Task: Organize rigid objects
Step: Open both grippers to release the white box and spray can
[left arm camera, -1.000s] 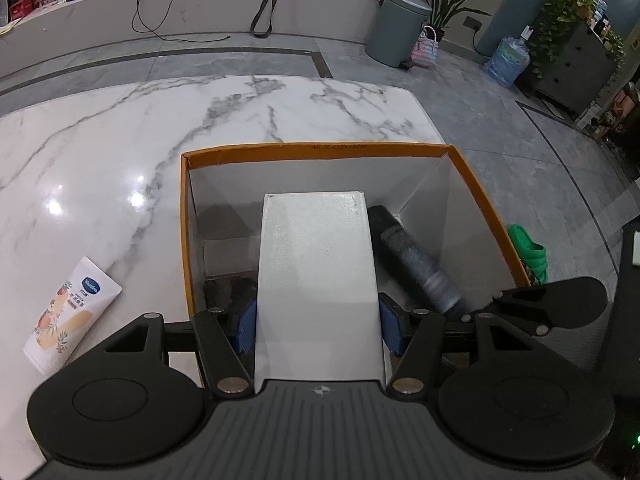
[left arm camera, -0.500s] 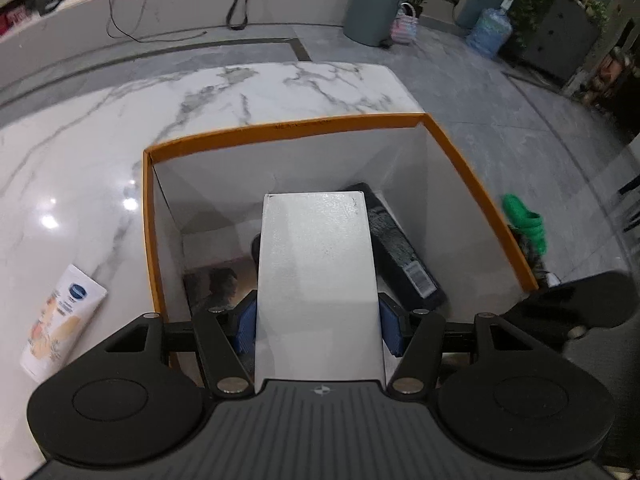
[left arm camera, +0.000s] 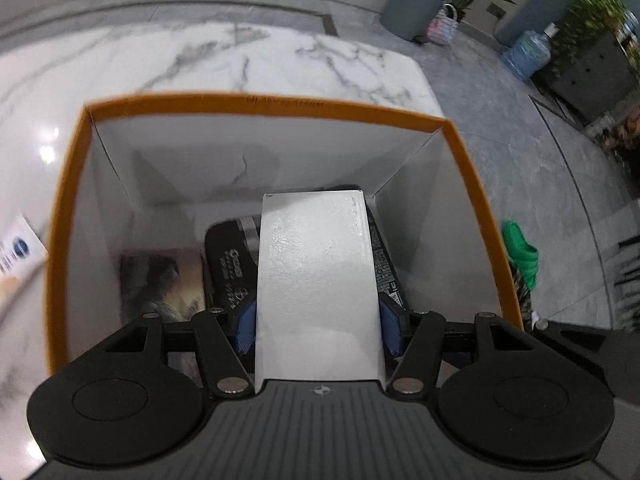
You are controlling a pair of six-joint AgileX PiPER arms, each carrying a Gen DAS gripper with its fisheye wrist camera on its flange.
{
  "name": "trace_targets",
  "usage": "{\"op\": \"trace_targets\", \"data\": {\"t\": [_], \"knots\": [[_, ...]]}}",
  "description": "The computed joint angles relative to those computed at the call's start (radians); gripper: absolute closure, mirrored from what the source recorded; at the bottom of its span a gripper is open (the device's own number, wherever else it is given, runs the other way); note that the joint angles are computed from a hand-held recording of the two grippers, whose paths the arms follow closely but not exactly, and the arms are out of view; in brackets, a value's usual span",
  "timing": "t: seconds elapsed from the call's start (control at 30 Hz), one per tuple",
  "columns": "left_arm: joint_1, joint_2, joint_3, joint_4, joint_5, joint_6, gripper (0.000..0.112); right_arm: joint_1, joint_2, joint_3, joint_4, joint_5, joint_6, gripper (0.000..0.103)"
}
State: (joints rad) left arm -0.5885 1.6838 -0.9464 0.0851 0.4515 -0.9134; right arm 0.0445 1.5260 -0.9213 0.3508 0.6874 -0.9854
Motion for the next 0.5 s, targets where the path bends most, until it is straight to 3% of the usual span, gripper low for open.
{"op": "trace_targets", "data": {"t": [0.37,0.5], "knots": [[0.031,-0.014,0.017,-0.143,-0.004,0.146,0.042,0.000,-0.029,0.020,0.001,-0.001,-0.016,0.078],[0.031,-0.039,0.018,-0.163,0.022,0.188,0.053,-0.002,-0.028,0.013,0.001,0.018,-0.014,0.072]]}}
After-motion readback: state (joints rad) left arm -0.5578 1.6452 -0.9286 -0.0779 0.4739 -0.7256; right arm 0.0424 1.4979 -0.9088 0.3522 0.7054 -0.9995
